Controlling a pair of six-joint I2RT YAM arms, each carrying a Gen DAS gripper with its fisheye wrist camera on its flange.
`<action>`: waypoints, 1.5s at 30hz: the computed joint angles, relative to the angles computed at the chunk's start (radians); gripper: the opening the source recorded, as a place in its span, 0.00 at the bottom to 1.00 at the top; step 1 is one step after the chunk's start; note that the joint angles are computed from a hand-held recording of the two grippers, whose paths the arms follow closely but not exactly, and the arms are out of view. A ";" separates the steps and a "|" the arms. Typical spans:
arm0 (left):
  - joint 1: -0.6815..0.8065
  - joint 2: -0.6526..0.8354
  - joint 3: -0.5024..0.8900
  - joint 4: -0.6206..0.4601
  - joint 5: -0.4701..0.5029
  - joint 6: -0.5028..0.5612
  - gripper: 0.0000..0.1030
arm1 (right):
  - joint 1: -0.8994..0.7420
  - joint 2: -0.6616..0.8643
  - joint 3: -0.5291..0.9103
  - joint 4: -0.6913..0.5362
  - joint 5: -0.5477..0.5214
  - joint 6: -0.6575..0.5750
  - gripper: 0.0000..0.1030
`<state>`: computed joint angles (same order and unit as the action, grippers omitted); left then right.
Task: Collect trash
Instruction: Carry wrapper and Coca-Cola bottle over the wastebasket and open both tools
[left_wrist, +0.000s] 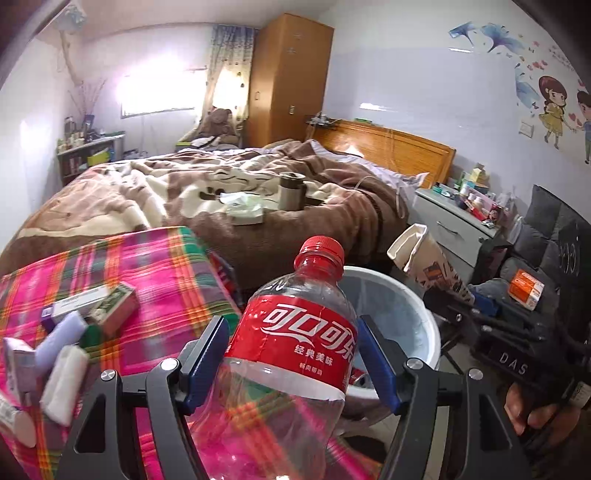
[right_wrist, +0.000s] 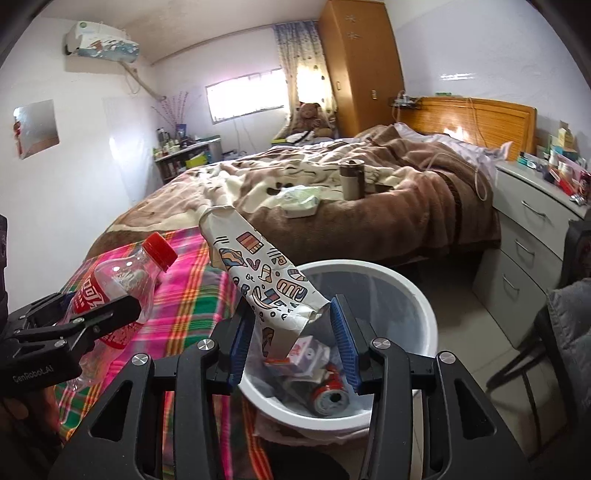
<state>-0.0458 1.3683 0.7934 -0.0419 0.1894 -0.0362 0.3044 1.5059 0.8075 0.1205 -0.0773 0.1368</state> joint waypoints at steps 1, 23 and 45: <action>-0.008 0.016 0.008 0.007 0.009 -0.007 0.69 | -0.007 0.003 0.000 0.000 0.004 0.002 0.43; -0.156 0.334 0.223 0.016 -0.036 -0.042 0.69 | -0.115 0.117 0.067 -0.101 0.045 -0.013 0.44; -0.129 0.279 0.198 0.031 -0.007 -0.069 0.75 | -0.097 0.143 0.114 -0.154 0.095 -0.038 0.59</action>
<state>-0.1747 1.6469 0.9913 -0.0113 0.1827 -0.1052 0.2071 1.6491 0.9211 -0.0338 0.0178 0.0990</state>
